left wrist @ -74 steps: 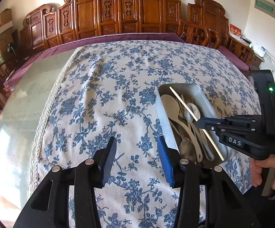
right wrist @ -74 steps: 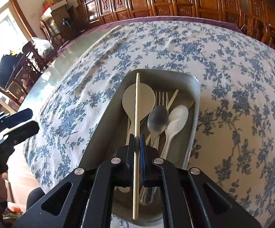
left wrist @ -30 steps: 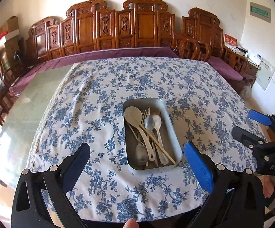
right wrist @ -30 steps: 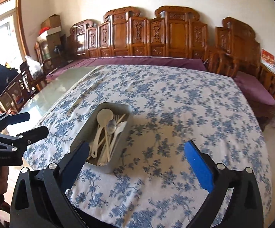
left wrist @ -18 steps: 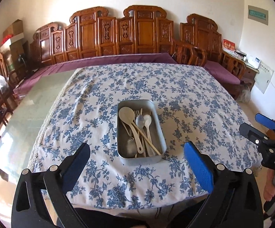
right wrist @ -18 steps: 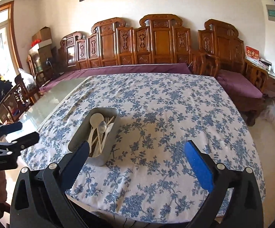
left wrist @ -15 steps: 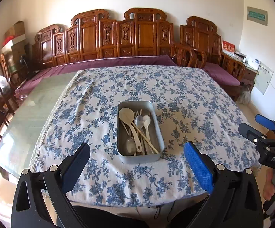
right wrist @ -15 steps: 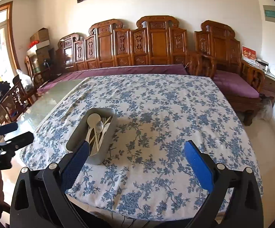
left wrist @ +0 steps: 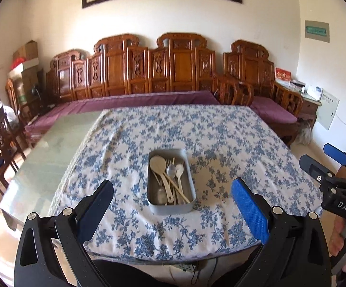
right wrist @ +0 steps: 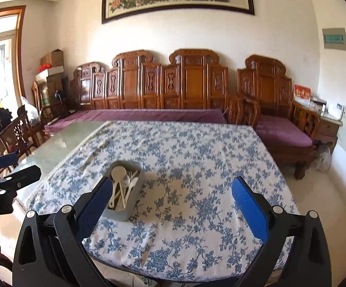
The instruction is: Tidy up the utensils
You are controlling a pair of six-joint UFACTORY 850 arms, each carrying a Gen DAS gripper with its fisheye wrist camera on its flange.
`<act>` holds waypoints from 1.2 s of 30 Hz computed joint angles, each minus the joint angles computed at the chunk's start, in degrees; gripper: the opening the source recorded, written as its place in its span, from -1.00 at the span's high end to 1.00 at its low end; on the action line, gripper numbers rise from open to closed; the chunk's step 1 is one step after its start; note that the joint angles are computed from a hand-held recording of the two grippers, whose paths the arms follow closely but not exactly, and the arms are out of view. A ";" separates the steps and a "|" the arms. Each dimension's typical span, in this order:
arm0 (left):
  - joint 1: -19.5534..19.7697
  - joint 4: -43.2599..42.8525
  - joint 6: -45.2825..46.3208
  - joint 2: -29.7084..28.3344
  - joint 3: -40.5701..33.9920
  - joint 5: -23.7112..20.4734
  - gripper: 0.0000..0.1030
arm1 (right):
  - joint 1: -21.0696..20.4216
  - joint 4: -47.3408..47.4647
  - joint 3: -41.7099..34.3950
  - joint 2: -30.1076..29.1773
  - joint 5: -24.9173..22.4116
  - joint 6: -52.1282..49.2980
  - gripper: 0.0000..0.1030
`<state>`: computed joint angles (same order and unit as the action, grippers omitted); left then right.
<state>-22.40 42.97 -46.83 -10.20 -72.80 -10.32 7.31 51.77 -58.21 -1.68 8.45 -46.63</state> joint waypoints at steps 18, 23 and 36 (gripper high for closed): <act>-2.99 42.11 -41.61 7.71 4.16 -0.85 -0.85 | 1.42 -8.49 3.81 8.36 5.45 7.96 -0.95; -2.81 41.33 -41.59 7.68 4.38 -0.49 -0.85 | 1.59 -7.18 4.02 8.50 5.81 6.64 -0.95; -2.61 42.85 -43.39 7.40 4.52 -0.27 -0.85 | 1.46 -7.55 4.10 8.73 5.79 7.29 -0.95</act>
<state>-25.01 85.82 -90.22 -2.80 -68.28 -10.59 8.77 44.22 -54.12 7.05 14.24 -39.34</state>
